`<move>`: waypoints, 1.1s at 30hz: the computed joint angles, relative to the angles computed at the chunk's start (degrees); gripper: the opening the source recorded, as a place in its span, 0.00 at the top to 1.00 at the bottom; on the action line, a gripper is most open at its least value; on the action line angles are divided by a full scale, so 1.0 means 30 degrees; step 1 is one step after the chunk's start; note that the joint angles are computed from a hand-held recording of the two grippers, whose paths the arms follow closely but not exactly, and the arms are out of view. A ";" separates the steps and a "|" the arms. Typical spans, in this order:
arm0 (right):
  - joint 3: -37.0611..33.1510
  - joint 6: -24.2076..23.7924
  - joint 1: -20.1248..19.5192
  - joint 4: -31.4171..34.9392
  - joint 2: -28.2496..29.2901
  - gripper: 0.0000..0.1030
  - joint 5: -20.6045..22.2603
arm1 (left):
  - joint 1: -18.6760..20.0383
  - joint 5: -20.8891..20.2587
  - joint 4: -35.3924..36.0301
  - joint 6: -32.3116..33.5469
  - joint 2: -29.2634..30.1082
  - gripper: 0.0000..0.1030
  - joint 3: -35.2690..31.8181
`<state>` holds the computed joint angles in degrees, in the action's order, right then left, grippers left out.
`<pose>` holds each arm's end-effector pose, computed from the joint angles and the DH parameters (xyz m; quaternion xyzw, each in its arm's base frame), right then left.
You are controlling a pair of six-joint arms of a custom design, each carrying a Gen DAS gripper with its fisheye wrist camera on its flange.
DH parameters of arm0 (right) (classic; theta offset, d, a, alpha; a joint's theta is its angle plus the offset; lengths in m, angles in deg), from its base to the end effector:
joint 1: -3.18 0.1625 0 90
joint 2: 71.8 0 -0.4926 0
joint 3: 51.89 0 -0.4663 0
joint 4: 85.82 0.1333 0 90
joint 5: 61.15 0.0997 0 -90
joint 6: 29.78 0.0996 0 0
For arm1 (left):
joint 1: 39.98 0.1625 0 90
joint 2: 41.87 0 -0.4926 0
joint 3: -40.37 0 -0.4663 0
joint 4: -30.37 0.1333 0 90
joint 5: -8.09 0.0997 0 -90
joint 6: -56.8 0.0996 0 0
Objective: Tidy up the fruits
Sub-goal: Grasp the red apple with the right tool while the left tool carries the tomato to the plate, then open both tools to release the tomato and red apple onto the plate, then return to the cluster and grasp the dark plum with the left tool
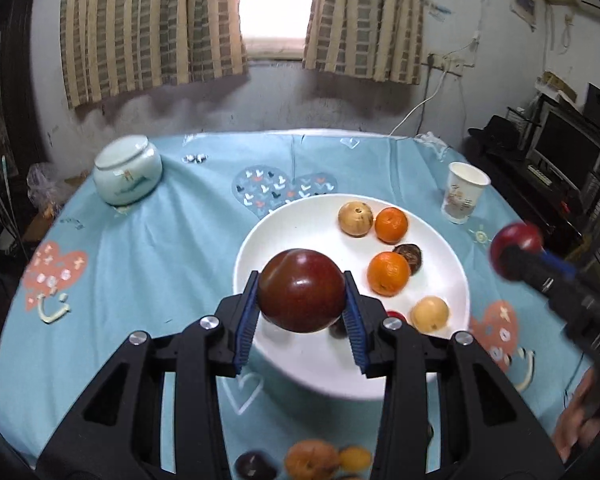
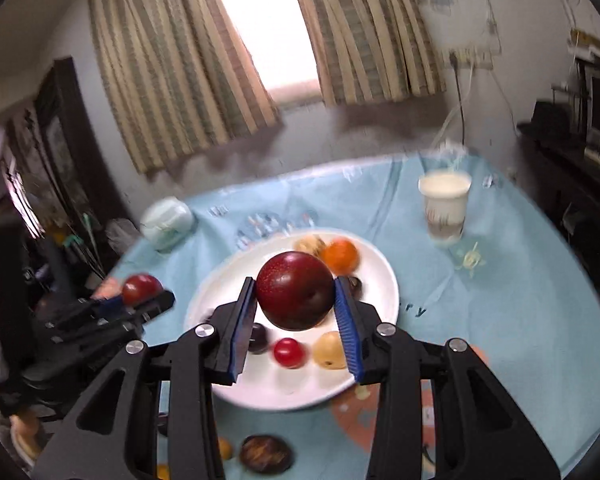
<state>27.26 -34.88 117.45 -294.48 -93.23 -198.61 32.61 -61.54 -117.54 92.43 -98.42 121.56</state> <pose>0.3896 -0.7182 0.0027 0.0026 -0.8150 0.5155 0.2647 -0.0881 -0.8422 0.3557 0.3758 0.8664 -0.2514 0.2119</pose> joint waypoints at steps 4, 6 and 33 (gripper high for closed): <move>-0.0331 0.1159 -0.1143 0.2888 0.0039 0.62 0.0232 | 0.0352 0.0660 0.1304 -0.0990 0.1699 0.61 -0.1762; -0.0613 0.1006 -0.1398 0.3301 0.0221 0.62 0.0257 | 0.0557 0.1013 0.1969 -0.1588 0.2292 0.61 -0.2422; -0.1010 -0.5390 0.0738 -0.6857 0.0891 0.01 0.2612 | 0.0243 0.1016 -0.0855 -0.0388 0.0880 0.17 -0.1587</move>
